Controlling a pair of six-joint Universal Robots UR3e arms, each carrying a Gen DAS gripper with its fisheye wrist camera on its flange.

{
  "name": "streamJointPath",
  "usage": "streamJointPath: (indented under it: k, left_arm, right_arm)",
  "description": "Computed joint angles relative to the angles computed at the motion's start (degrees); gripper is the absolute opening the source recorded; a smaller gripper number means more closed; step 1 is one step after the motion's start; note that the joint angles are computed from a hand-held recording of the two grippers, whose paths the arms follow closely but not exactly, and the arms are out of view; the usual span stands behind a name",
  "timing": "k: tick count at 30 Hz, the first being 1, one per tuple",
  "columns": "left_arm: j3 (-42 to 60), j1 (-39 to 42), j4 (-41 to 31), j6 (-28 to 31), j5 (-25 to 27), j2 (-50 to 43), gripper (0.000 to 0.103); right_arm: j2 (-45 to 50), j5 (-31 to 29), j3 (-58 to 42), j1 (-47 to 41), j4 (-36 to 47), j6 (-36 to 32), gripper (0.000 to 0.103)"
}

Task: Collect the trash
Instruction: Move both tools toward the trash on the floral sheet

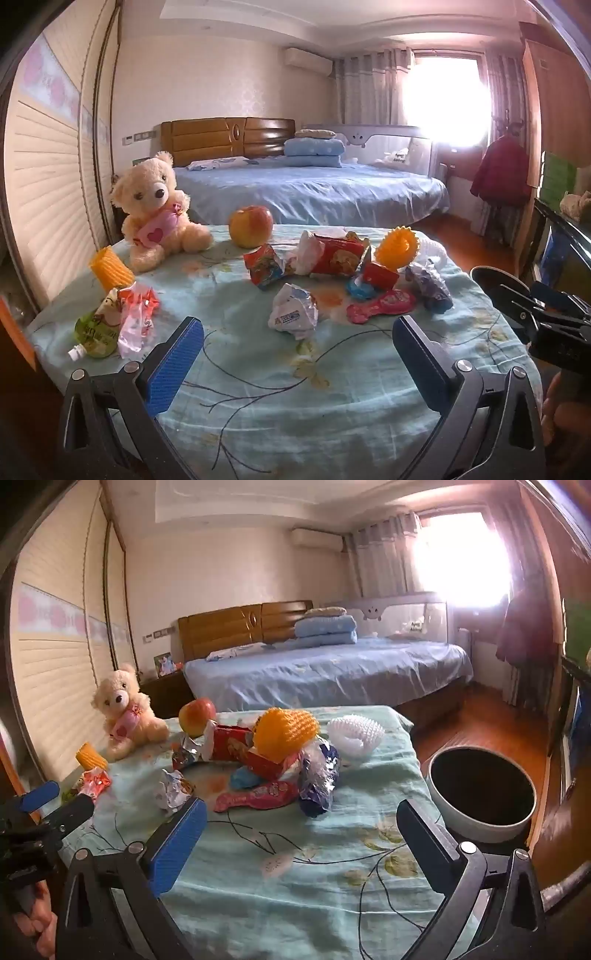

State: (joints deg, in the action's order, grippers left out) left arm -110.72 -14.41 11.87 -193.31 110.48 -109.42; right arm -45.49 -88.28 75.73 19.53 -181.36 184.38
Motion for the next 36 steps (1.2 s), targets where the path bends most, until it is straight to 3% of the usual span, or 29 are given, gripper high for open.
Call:
streamJointPath:
  k: [3, 5, 11, 36]
  left_arm:
    - [-0.91, -0.31, 2.08, 0.77, 0.51, 0.11, 0.102]
    - [-2.81, 0.02, 4.48, 0.74, 0.86, 0.30, 0.102]
    - [-2.01, -2.32, 2.55, 0.95, 4.80, 1.58, 0.102]
    - [-2.16, -2.82, 2.59, 1.05, 5.36, 1.81, 0.102]
  right_arm:
    - [0.37, 1.21, 0.36, -0.80, -0.48, -0.62, 0.103]
    - [0.29, -1.48, -0.78, 0.85, -0.89, -2.98, 0.103]
    - [-0.88, -1.22, 2.73, 1.85, -5.48, -3.51, 0.103]
    - [-2.03, -0.15, 3.92, 1.42, -5.92, -2.95, 0.103]
